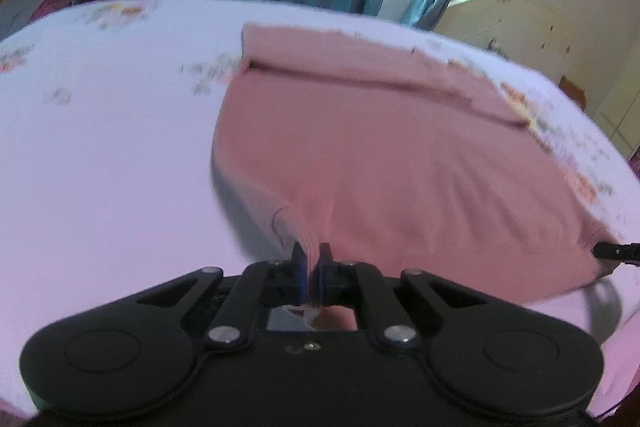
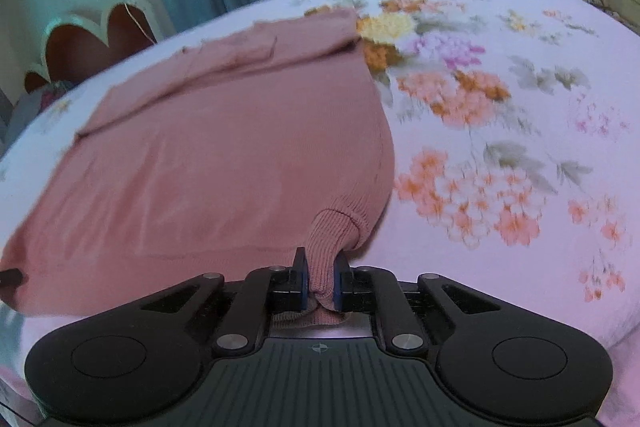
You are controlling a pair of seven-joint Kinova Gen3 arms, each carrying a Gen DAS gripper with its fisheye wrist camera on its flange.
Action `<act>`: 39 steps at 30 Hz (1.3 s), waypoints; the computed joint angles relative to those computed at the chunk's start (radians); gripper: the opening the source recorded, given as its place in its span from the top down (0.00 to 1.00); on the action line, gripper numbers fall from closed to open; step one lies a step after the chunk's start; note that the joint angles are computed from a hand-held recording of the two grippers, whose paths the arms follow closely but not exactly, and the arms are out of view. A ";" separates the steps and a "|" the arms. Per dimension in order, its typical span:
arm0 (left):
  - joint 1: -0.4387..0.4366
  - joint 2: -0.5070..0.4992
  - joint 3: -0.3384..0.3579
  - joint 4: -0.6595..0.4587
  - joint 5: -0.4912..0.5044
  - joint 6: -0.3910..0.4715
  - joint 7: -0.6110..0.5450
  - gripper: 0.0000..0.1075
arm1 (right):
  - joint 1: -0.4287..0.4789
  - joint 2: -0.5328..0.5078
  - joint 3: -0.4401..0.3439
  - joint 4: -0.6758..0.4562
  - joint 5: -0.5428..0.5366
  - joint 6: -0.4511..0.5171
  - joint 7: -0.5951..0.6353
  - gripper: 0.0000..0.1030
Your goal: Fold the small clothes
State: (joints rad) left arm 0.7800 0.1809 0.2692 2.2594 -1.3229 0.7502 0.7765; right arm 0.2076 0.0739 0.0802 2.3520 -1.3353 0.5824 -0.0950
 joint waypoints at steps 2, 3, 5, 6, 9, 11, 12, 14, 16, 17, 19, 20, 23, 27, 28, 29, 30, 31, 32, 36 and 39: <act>-0.010 -0.012 -0.010 -0.008 -0.035 0.004 0.009 0.96 | -0.001 -0.010 -0.001 -0.017 -0.025 0.015 0.016 0.90; -0.020 -0.016 -0.016 -0.016 -0.059 0.011 0.012 0.96 | -0.003 -0.012 -0.002 -0.030 -0.042 0.023 0.026 0.90; -0.044 -0.020 -0.024 -0.031 -0.108 0.016 0.020 0.96 | -0.012 -0.005 -0.005 -0.057 -0.079 0.028 0.050 0.90; -0.058 -0.017 -0.027 -0.039 -0.132 0.020 0.025 0.96 | -0.018 0.002 -0.010 -0.072 -0.106 0.027 0.068 0.90; -0.109 -0.001 -0.043 -0.077 -0.206 0.020 0.027 0.96 | -0.041 0.045 -0.024 -0.137 -0.189 0.017 0.105 0.90; -0.152 0.014 -0.057 -0.110 -0.243 -0.003 0.017 0.96 | -0.031 0.091 -0.061 -0.200 -0.224 0.006 0.102 0.90; -0.176 0.031 -0.067 -0.139 -0.263 -0.016 0.012 0.96 | -0.007 0.118 -0.107 -0.243 -0.226 -0.012 0.082 0.90; -0.204 0.060 -0.080 -0.187 -0.282 -0.025 0.001 0.96 | 0.043 0.173 -0.200 -0.331 -0.184 -0.056 0.014 0.90; -0.238 0.100 -0.100 -0.253 -0.294 -0.046 -0.033 0.96 | 0.072 0.236 -0.277 -0.424 -0.143 -0.104 -0.067 0.90; -0.252 0.121 -0.110 -0.286 -0.294 -0.057 -0.056 0.96 | 0.063 0.268 -0.291 -0.470 -0.123 -0.128 -0.108 0.90; -0.275 0.168 -0.133 -0.356 -0.284 -0.083 -0.104 0.96 | 0.008 0.330 -0.265 -0.563 -0.070 -0.149 -0.189 0.90; -0.282 0.186 -0.145 -0.387 -0.269 -0.096 -0.128 0.96 | -0.035 0.362 -0.224 -0.609 -0.049 -0.145 -0.230 0.90; -0.272 0.255 -0.233 -0.505 -0.170 -0.151 -0.250 0.96 | -0.161 0.464 -0.087 -0.748 -0.023 -0.115 -0.352 0.90; -0.386 0.358 -0.152 -0.647 -0.054 -0.138 -0.413 0.96 | -0.286 0.606 0.098 -0.929 0.012 -0.015 -0.515 0.90; -0.424 0.390 -0.105 -0.685 -0.036 -0.110 -0.453 0.96 | -0.311 0.640 0.144 -0.970 0.027 0.023 -0.555 0.90; -0.460 0.411 -0.059 -0.711 -0.022 -0.089 -0.494 0.96 | -0.335 0.671 0.191 -1.009 0.037 0.060 -0.596 0.90; -0.494 0.444 -0.013 -0.745 -0.007 -0.061 -0.535 0.96 | -0.357 0.702 0.230 -1.047 0.049 0.084 -0.637 0.90; -0.513 0.465 0.015 -0.771 0.015 -0.036 -0.575 0.95 | -0.368 0.723 0.250 -1.076 0.074 0.096 -0.677 0.89; -0.521 0.482 0.024 -0.793 0.039 -0.024 -0.616 0.94 | -0.364 0.743 0.252 -1.108 0.105 0.111 -0.718 0.89; -0.451 0.483 -0.106 -0.802 0.128 -0.064 -0.694 0.76 | -0.285 0.746 0.107 -1.140 0.236 0.041 -0.781 0.53; -0.381 0.435 -0.245 -0.738 0.140 -0.166 -0.647 0.49 | -0.190 0.746 -0.032 -1.144 0.269 0.000 -0.724 0.47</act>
